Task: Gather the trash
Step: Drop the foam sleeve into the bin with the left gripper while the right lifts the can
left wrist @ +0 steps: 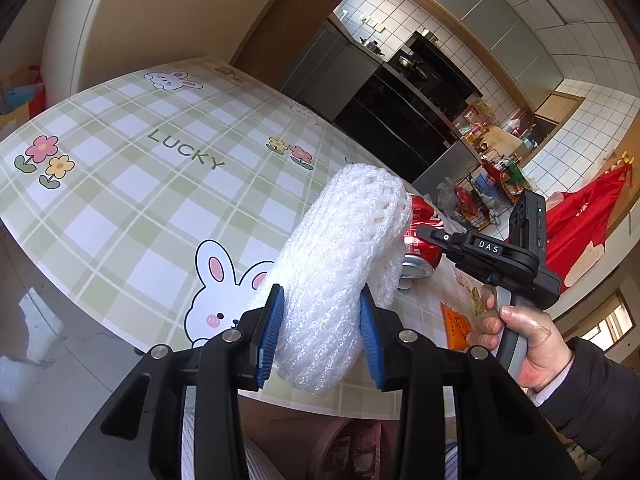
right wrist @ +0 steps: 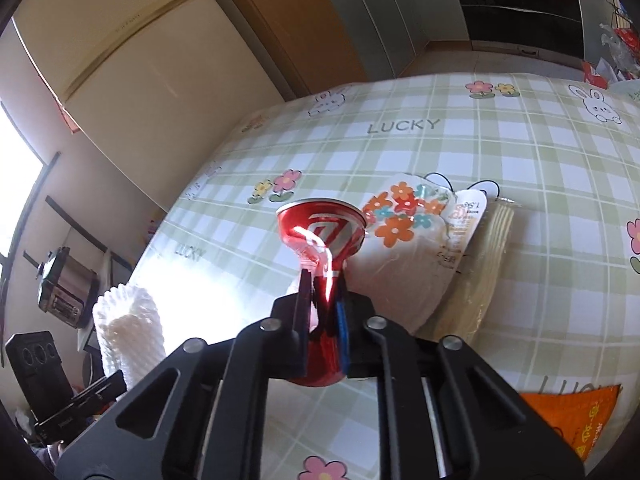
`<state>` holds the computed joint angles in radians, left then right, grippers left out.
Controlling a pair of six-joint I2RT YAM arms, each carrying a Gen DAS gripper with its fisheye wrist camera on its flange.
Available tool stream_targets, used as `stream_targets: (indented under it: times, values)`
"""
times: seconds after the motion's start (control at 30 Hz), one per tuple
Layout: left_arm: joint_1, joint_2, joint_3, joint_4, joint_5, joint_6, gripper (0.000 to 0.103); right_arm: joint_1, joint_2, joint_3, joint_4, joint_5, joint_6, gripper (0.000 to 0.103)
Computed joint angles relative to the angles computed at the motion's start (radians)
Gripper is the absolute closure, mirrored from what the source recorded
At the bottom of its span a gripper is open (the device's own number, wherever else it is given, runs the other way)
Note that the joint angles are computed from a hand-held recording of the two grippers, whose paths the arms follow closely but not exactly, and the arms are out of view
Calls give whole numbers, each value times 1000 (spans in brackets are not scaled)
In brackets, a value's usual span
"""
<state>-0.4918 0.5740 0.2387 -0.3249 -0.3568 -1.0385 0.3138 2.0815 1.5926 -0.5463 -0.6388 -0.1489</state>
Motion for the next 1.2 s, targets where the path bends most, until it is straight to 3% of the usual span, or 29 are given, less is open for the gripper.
stream_targets:
  times: [0.33, 0.6, 0.77, 0.97, 1.2]
  values:
    - [-214, 21, 94, -86, -157, -55, 67, -82, -191, -204, 103, -108, 76, 91]
    - [-420, 158, 185, -61, -259, -132, 67, -233, -398, -383, 112, -179, 42, 91]
    - [-562, 284, 266, -29, -295, -144, 67, -379, -576, -505, 93, -277, 9, 91]
    - [-673, 421, 361, -19, -272, -129, 67, -608, -755, -543, -104, -441, -189, 91]
    - [-746, 558, 448, -18, -245, -113, 65, -873, -747, -420, -646, -590, -706, 91]
